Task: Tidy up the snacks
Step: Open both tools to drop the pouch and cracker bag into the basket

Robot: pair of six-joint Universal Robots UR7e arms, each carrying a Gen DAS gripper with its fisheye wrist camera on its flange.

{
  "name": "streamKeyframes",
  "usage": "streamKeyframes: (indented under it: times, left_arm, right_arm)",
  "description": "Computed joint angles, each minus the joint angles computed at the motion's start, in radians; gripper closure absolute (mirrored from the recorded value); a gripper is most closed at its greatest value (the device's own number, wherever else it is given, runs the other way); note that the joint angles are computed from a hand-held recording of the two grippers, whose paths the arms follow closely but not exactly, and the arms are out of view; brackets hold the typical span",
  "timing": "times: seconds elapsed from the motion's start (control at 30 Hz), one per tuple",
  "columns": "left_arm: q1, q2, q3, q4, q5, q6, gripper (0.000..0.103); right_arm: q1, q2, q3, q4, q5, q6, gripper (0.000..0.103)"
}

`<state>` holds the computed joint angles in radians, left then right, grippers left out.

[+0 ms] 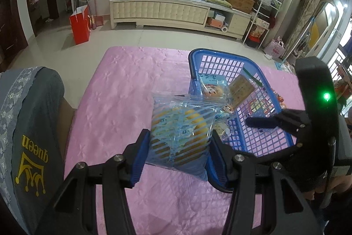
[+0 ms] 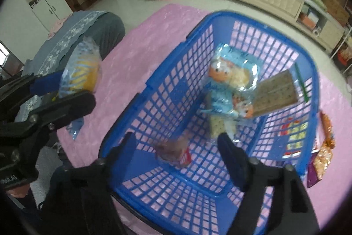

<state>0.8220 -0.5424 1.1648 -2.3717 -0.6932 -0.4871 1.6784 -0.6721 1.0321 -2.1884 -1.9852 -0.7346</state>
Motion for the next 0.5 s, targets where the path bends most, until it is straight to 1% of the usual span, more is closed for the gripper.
streamKeyframes:
  times: [0.07, 0.17, 0.3, 0.5]
  left_arm:
    - [-0.004, -0.003, 0.005, -0.001, 0.003, -0.003, 0.052]
    - [-0.015, -0.007, 0.017, -0.018, 0.004, 0.001, 0.052]
    - [-0.031, 0.005, 0.008, -0.031, 0.002, 0.022, 0.052]
    - [-0.047, 0.061, -0.070, -0.008, -0.014, 0.059, 0.052]
  right_arm:
    - [0.002, -0.008, 0.009, -0.024, 0.000, 0.008, 0.021]
    - [-0.003, -0.029, 0.014, -0.030, 0.019, 0.027, 0.021]
    - [-0.006, -0.062, 0.036, -0.078, 0.017, 0.033, 0.021]
    - [-0.022, -0.102, 0.057, -0.112, 0.008, 0.023, 0.021]
